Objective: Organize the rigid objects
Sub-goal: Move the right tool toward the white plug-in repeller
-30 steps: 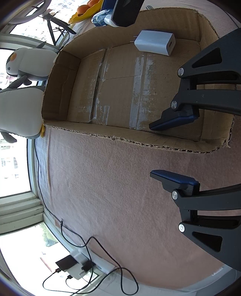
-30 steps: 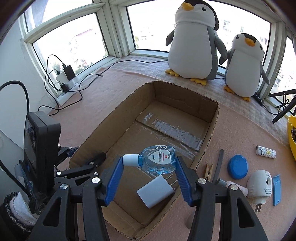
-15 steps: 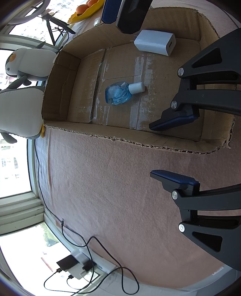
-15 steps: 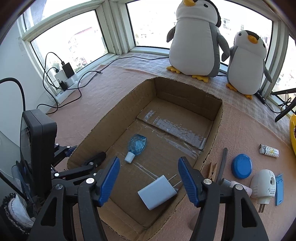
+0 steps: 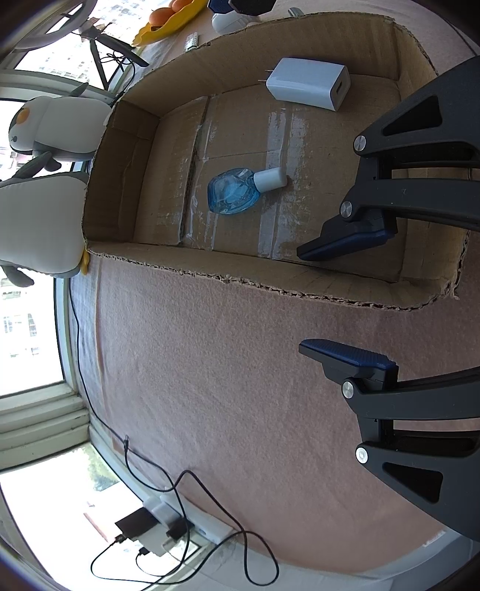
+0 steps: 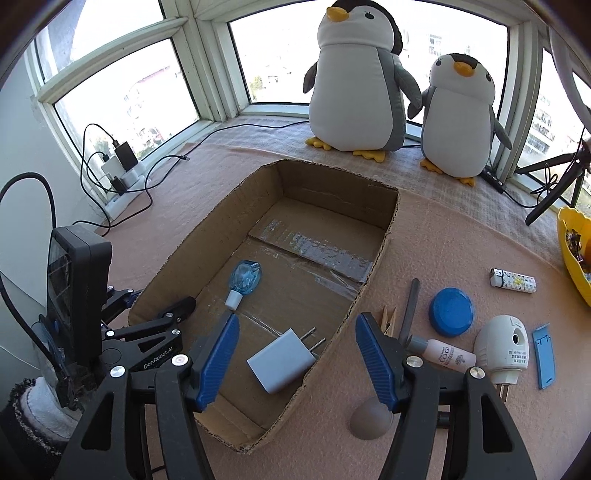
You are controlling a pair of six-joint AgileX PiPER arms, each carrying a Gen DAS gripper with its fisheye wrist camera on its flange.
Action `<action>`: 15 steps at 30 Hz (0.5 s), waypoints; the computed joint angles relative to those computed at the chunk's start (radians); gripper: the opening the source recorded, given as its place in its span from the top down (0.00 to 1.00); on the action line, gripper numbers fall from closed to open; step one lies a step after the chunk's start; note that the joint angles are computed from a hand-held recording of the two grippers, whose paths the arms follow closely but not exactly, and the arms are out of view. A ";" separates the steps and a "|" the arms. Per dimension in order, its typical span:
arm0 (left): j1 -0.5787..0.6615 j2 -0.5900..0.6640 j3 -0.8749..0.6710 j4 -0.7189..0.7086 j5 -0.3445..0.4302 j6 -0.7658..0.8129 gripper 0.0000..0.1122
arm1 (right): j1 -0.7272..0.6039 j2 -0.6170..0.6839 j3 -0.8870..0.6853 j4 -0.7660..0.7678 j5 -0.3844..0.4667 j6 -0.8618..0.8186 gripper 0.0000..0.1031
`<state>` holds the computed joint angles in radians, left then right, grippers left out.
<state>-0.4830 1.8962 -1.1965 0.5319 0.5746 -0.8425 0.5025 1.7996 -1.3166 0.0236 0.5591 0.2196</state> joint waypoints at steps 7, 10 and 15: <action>-0.002 0.000 -0.001 0.006 0.004 -0.002 0.62 | -0.083 -0.104 0.127 -0.058 -0.034 0.078 0.40; -0.003 0.000 -0.001 0.006 0.004 -0.003 0.62 | -0.134 -0.146 0.176 -0.091 -0.042 0.116 0.38; -0.003 0.000 -0.001 0.007 0.004 -0.003 0.62 | -0.225 -0.178 0.227 -0.160 -0.052 0.192 0.30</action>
<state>-0.4856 1.8962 -1.1972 0.5390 0.5787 -0.8456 0.2779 1.6215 -1.0896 -0.1366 0.5067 0.4119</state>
